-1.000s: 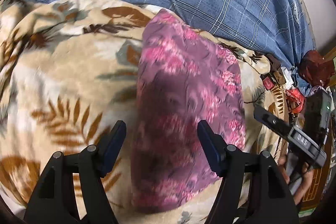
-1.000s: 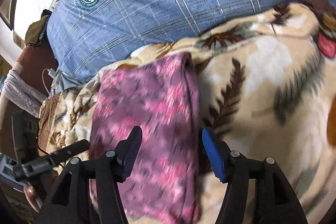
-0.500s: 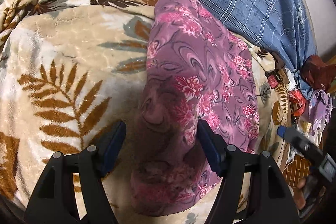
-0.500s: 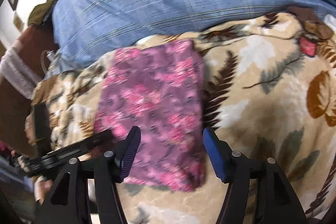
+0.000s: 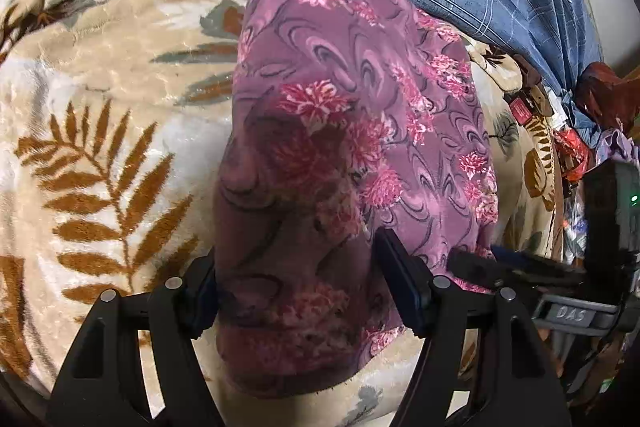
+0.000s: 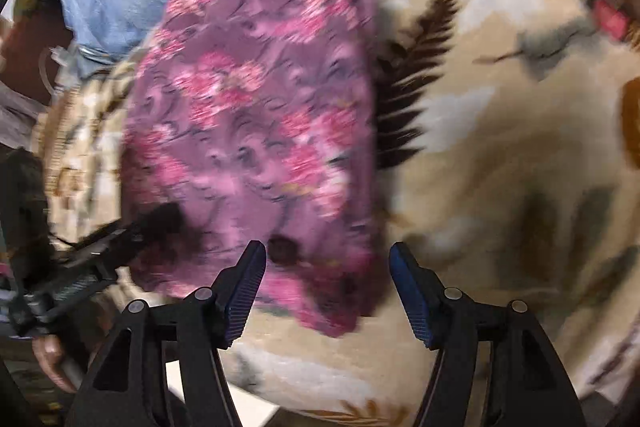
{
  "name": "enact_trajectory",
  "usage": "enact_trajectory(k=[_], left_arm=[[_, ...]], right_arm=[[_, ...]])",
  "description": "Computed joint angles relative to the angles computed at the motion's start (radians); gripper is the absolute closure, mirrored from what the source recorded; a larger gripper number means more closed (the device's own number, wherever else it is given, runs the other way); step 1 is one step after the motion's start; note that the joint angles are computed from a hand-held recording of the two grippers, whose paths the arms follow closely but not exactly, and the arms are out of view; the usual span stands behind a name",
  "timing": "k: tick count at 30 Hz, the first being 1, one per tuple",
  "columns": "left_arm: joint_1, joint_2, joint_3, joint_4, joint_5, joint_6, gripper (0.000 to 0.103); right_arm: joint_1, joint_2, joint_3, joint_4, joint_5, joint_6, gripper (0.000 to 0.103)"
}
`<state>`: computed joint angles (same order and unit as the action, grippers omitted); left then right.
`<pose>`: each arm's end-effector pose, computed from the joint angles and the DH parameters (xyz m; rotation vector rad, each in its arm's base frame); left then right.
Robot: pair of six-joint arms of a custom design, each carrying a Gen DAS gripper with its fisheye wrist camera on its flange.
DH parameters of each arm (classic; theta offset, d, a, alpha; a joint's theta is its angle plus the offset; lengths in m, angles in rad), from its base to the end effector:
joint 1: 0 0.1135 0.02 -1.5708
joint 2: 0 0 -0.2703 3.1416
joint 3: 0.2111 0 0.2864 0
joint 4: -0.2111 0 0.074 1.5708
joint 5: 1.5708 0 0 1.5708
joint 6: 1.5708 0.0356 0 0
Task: Fold small clothes
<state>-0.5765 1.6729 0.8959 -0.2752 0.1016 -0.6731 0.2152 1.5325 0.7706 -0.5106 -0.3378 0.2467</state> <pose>0.2860 -0.1903 0.1338 -0.0950 2.7279 -0.5361 0.2762 0.0725 0.1309 -0.0283 2.8749 0.5759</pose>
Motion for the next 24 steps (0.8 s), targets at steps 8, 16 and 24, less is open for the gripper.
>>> enact_trajectory(k=[8,16,24], left_arm=[[0.021,-0.038,-0.038,0.061,0.074,-0.027,0.087],[-0.035,-0.409,-0.241,-0.048,0.105,-0.107,0.089],[-0.162,-0.579,-0.422,-0.065,0.056,-0.260,0.089]], right_arm=[[0.089,-0.048,-0.066,0.118,0.130,0.051,0.078],[0.207,-0.403,-0.189,-0.040,0.172,0.153,0.086],[0.482,-0.619,-0.363,-0.118,0.292,0.423,0.086]])
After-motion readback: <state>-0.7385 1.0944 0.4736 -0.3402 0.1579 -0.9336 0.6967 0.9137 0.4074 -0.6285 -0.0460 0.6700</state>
